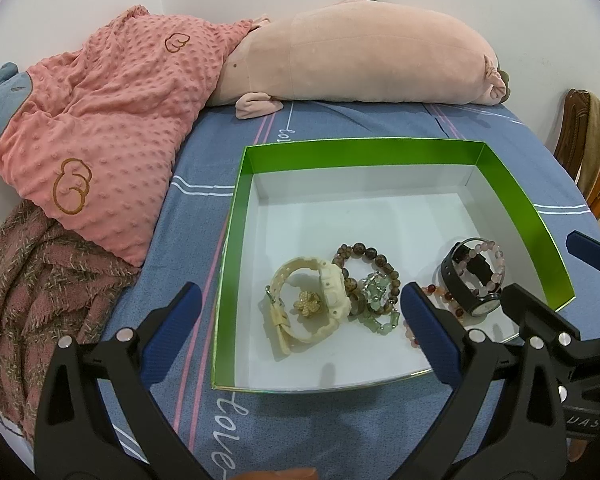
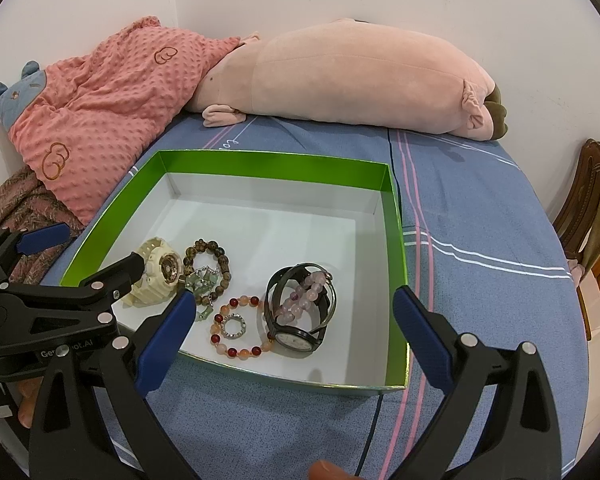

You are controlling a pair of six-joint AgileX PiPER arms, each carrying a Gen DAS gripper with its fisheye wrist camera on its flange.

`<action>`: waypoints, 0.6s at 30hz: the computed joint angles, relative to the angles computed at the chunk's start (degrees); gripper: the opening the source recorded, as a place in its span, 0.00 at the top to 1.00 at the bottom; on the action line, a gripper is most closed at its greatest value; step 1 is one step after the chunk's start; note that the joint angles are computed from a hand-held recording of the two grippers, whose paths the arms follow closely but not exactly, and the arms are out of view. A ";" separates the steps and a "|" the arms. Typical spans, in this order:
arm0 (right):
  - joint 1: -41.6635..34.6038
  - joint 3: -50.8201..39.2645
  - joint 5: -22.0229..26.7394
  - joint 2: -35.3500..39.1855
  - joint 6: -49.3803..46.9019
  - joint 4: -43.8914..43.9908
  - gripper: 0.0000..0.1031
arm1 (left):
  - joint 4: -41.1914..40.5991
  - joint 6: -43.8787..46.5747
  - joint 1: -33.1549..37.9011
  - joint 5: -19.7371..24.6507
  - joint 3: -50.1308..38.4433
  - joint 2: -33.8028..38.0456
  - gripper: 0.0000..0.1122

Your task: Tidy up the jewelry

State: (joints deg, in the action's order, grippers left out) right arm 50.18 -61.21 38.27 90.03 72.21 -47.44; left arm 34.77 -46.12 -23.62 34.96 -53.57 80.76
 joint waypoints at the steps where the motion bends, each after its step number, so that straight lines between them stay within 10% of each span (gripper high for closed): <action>1: 0.00 -0.05 0.04 0.01 -0.02 0.03 0.04 | 0.09 -0.08 -0.02 -0.02 0.00 0.02 0.10; 18: 0.22 -0.14 0.21 0.23 0.13 -0.01 0.04 | -0.34 0.75 0.44 -0.38 0.52 -0.32 0.10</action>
